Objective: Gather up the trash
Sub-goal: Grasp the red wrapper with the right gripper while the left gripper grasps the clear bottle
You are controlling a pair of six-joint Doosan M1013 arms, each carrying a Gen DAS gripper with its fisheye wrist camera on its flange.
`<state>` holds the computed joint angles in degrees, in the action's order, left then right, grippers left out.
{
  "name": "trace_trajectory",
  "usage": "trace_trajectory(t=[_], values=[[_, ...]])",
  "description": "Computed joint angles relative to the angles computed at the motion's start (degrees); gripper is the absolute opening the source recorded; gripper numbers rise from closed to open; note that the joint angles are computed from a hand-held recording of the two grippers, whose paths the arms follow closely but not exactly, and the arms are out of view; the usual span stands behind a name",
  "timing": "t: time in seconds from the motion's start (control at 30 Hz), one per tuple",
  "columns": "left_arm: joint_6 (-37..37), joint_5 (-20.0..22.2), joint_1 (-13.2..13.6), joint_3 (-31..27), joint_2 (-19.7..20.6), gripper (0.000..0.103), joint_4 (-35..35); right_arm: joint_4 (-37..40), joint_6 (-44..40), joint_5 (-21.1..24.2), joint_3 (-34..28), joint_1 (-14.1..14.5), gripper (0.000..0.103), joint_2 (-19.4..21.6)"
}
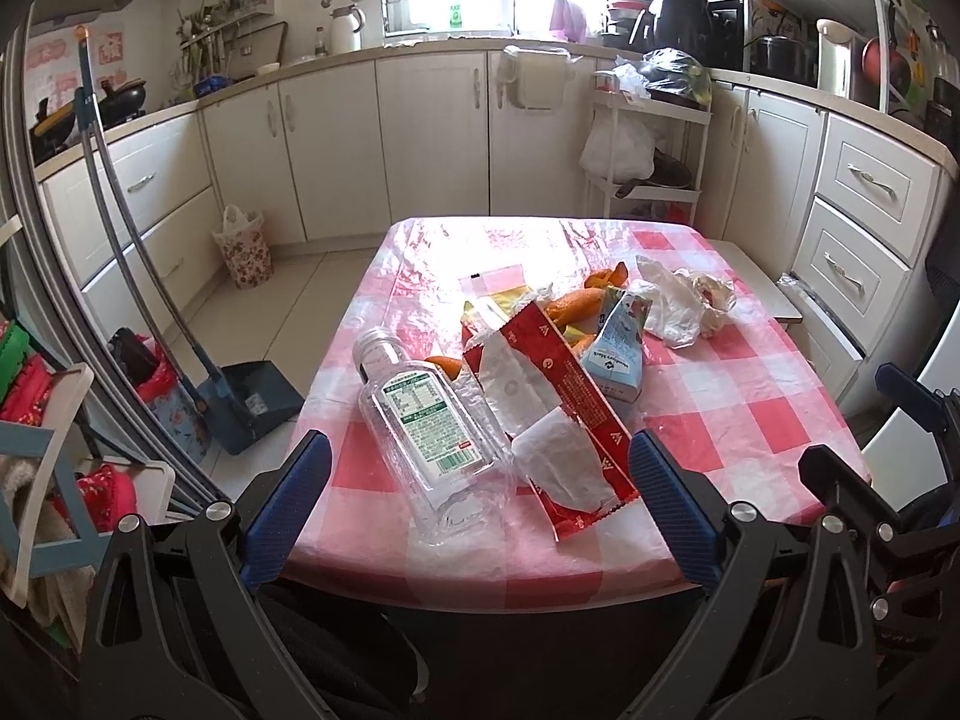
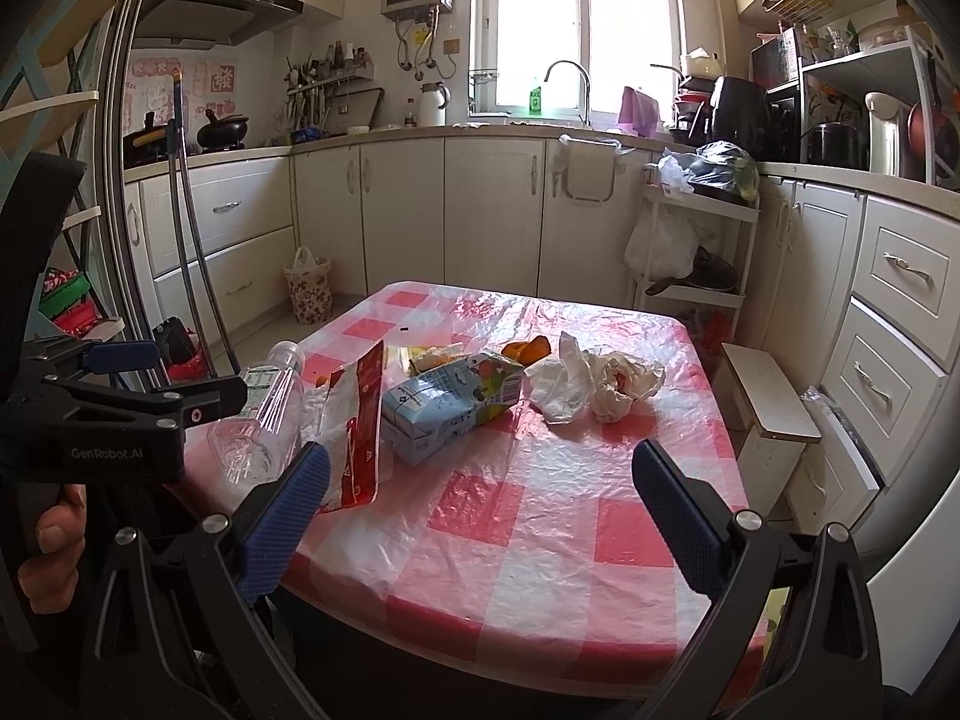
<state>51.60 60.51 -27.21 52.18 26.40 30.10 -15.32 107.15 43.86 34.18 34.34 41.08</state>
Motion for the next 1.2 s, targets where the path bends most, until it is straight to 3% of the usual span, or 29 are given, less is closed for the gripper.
trace_trajectory(t=[0.87, 1.03, 1.2], values=[[0.5, 2.5, 2.5, -3.0, 2.2, 0.096, -5.3, 6.7, -6.8, 8.1, -11.4, -0.4, 0.097, 6.5], [0.9, 3.7, 3.1, -5.3, 3.7, 0.096, -5.2, 9.7, -8.7, 12.1, -18.0, -1.1, 0.096, 10.0], [1.0, 4.9, 3.8, -6.2, 4.4, 0.096, -6.1, 13.3, -10.7, 21.1, -32.2, -1.4, 0.091, 17.2]])
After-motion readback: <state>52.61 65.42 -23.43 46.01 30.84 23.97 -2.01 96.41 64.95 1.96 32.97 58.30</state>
